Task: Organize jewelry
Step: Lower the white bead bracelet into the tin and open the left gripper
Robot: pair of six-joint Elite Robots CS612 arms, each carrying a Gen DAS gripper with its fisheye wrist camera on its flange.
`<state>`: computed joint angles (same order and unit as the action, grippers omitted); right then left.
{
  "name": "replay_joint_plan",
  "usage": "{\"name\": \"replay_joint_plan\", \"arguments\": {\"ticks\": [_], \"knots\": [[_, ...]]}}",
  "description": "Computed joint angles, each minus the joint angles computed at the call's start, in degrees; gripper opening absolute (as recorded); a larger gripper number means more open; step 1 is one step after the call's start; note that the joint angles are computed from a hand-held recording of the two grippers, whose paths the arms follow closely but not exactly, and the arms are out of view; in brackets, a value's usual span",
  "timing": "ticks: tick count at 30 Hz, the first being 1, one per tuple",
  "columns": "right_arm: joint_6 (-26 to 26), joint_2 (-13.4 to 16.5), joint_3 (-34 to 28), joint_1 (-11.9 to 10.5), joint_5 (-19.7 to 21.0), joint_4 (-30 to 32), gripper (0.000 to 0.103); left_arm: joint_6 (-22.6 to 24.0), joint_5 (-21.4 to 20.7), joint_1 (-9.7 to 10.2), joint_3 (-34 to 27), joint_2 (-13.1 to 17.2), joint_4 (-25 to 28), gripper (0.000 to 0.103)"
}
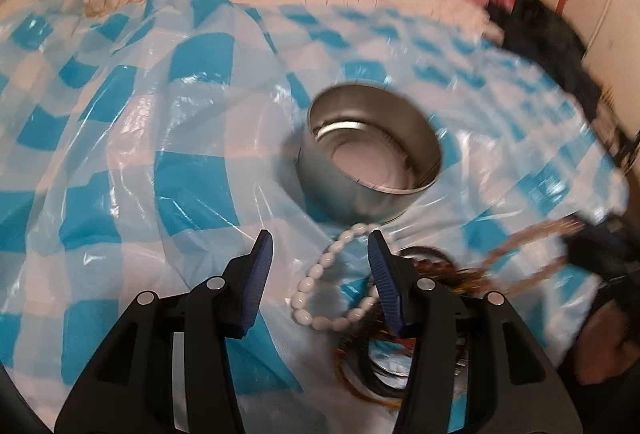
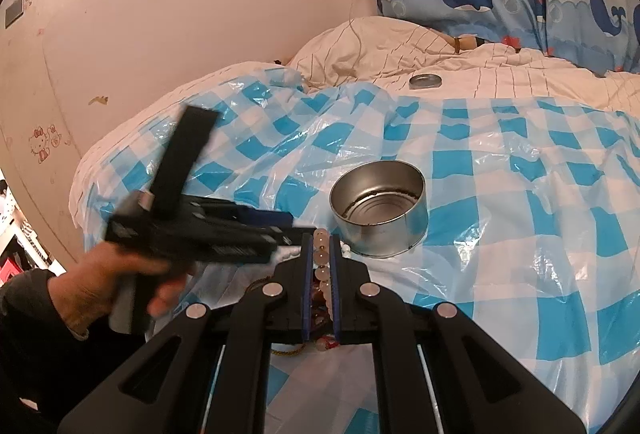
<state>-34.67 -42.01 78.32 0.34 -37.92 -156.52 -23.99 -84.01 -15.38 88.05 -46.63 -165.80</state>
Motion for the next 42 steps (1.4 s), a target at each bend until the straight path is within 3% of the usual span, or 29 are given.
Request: {"name": "replay_joint_plan", "arguments": {"ticks": [4, 5, 6, 8, 17, 24, 29, 33, 35, 38, 39, 40, 41, 42], "knots": [[0.26, 0.05, -0.13, -0.04, 0.07, 0.09, 0.009, 3.23, 3.96, -1.02, -1.15, 0.86, 4.78, 0.045], [0.36, 0.07, -0.2, -0.07, 0.17, 0.14, 0.009, 3.47, 3.69, -1.01, -1.03, 0.83, 4.58, 0.034], [0.47, 0.09, -0.21, -0.09, 0.22, 0.07, 0.009, 3.86, 3.35, -1.01, -1.08, 0.7, 5.12, 0.017], [0.68, 0.1, -0.18, -0.12, 0.23, -0.17, 0.009, 4.68, 5.82, -1.41, -0.74, 0.27, 5.59, 0.006], [5.75, 0.83, -0.7, -0.5, 2.18, -5.45, 0.009, 4.27, -0.03, -0.61, 2.39, -3.13, -5.96, 0.006], [14.92, 2.99, -4.41, -0.6, 2.78, -9.95, 0.009, 2.52, -0.73, -0.38, -0.74, -2.06, -10.24, 0.006], [16.92, 4.75, -8.36, -0.26, 2.77, -7.47, 0.009, -2.47, -4.38, 0.72, -5.51, 1.33, -10.72, 0.007], [16.65, 6.55, -12.48, 0.62, 3.32, -3.79, 0.009, -7.86, -4.15, 1.45, -9.04, 3.92, -3.06, 0.007], [16.81, 7.49, -14.5, 0.95, 3.98, -1.69, 0.009, -10.91, -4.51, 1.9, -8.68, 3.99, -2.79, 0.007], [15.99, 9.52, -18.67, 1.64, 5.33, 5.36, 0.009, -9.89, -1.48, 1.71, -6.64, 2.53, -4.16, 0.01], [13.98, 9.83, -19.97, 2.02, 4.29, 9.71, 0.01, -9.34, -0.91, 1.67, -5.89, 2.04, -4.57, 0.014], [13.07, 10.33, -21.05, 2.74, 0.85, 11.66, 0.02, -8.72, -0.5, 1.61, -5.12, 1.53, -4.74, 0.016], [12.94, 10.28, -21.31, 3.33, -4.09, 11.21, 0.031, -7.91, 0.04, 1.51, -4.29, 0.98, -4.51, 0.019], [13.48, 10.16, -20.8, 3.59, -6.67, 8.81, 0.031, -7.11, 0.11, 1.42, -3.55, 0.52, -4.2, 0.022]]}}
